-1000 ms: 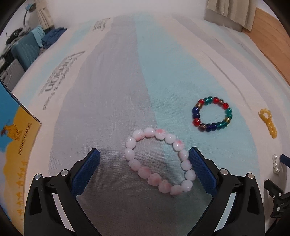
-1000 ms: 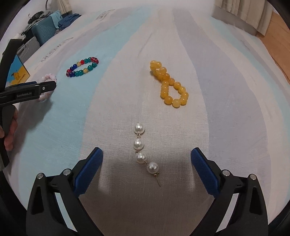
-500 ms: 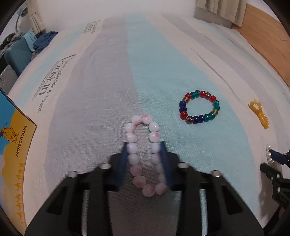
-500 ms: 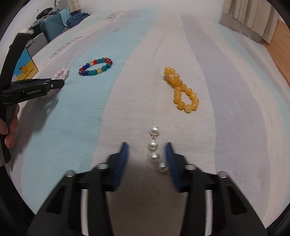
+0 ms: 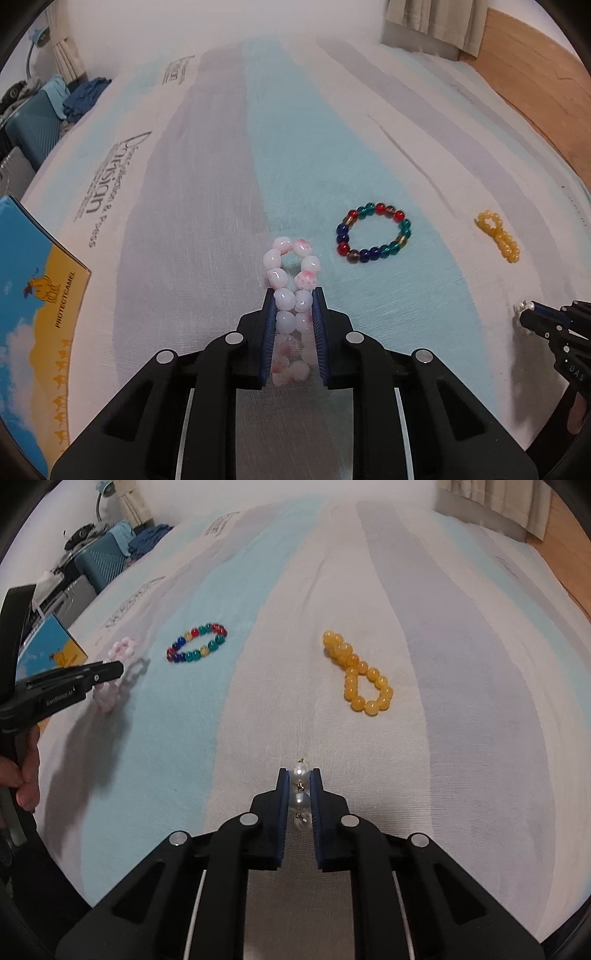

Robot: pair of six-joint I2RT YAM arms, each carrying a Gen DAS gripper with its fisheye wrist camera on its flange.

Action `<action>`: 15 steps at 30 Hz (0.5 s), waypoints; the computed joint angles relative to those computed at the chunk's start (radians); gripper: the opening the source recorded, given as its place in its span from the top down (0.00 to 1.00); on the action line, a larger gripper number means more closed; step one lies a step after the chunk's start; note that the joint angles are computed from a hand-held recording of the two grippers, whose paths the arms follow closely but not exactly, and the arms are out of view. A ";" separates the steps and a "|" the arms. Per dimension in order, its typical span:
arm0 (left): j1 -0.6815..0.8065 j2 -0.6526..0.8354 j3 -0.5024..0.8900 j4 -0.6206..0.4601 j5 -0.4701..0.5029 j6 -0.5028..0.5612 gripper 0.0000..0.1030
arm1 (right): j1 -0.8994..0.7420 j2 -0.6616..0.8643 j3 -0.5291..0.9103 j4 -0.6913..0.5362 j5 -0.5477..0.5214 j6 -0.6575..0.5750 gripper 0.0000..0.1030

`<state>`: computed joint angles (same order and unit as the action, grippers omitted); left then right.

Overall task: Organize jewelry
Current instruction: 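Carry the pink bracelet and pearl strand with both tools over the white box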

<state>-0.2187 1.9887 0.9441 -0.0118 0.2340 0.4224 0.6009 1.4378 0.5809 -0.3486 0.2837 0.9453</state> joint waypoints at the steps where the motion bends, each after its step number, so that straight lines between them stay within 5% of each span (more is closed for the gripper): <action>1: 0.000 -0.011 -0.005 -0.002 0.002 0.000 0.83 | 0.004 -0.010 0.007 -0.015 0.007 0.004 0.90; 15: 0.048 -0.202 -0.046 -0.123 0.031 0.030 0.83 | 0.076 -0.067 0.174 -0.217 0.098 0.014 0.90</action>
<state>-0.1711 1.7863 0.8981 -0.1347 0.2649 0.4524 0.6768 1.3710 0.7548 -0.5655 0.3818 0.9594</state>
